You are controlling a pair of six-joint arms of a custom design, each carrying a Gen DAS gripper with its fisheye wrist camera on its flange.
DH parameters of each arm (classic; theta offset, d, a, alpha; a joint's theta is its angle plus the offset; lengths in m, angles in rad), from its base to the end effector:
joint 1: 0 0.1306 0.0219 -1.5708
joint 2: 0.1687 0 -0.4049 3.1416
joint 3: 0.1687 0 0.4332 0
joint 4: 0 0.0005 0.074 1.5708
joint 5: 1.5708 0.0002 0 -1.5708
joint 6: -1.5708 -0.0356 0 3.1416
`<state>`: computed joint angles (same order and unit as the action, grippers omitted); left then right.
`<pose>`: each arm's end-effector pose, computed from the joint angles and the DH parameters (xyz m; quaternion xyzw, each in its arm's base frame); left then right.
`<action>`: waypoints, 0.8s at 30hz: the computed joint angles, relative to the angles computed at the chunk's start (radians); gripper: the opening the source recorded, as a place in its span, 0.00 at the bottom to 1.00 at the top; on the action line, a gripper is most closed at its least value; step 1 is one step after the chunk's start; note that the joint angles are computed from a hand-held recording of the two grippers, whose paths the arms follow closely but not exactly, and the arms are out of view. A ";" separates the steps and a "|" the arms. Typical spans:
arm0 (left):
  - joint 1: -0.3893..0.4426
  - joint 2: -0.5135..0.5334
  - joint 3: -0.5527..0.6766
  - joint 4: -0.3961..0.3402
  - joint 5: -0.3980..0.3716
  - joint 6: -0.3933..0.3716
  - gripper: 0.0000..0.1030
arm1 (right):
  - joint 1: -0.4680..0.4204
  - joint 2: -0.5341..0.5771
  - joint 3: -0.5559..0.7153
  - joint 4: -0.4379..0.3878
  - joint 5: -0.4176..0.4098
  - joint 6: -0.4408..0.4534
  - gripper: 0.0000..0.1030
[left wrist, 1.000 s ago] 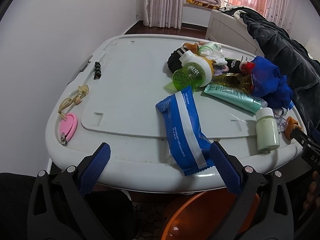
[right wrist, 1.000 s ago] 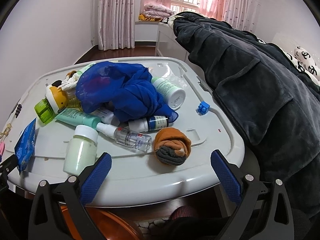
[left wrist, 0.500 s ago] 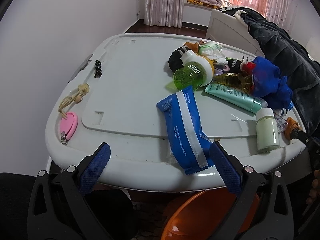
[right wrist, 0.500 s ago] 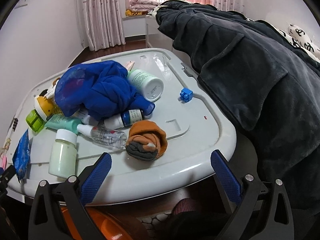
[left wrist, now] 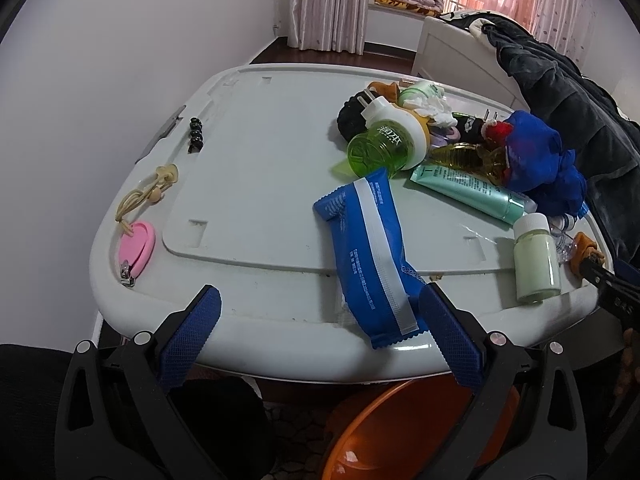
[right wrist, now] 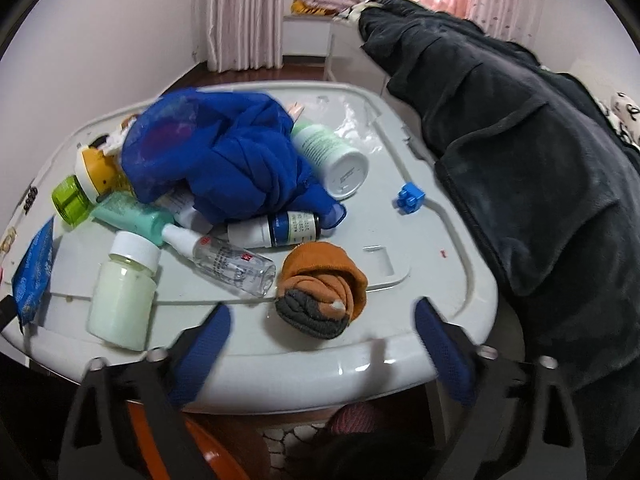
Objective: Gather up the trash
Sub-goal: 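Move both tools toward the cluttered lid, right tool toward the orange sock, then grasp the orange sock with the right tool while the left tool grasps the blue wrapper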
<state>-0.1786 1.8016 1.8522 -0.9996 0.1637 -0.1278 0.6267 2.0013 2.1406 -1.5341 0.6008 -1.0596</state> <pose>0.6636 -0.1262 0.4367 0.1695 0.9339 -0.0856 0.3028 0.5768 0.3922 0.4233 0.2298 0.9237 -0.1334 0.2759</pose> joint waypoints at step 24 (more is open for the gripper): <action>-0.059 0.079 0.090 -0.010 -0.106 -0.003 0.94 | 0.023 -0.140 -0.179 0.280 -0.039 0.072 0.31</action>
<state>-0.2376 1.8811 1.9420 -1.0092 0.0574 -0.1306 0.6496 1.8612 1.9620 -1.2544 0.5621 -0.9872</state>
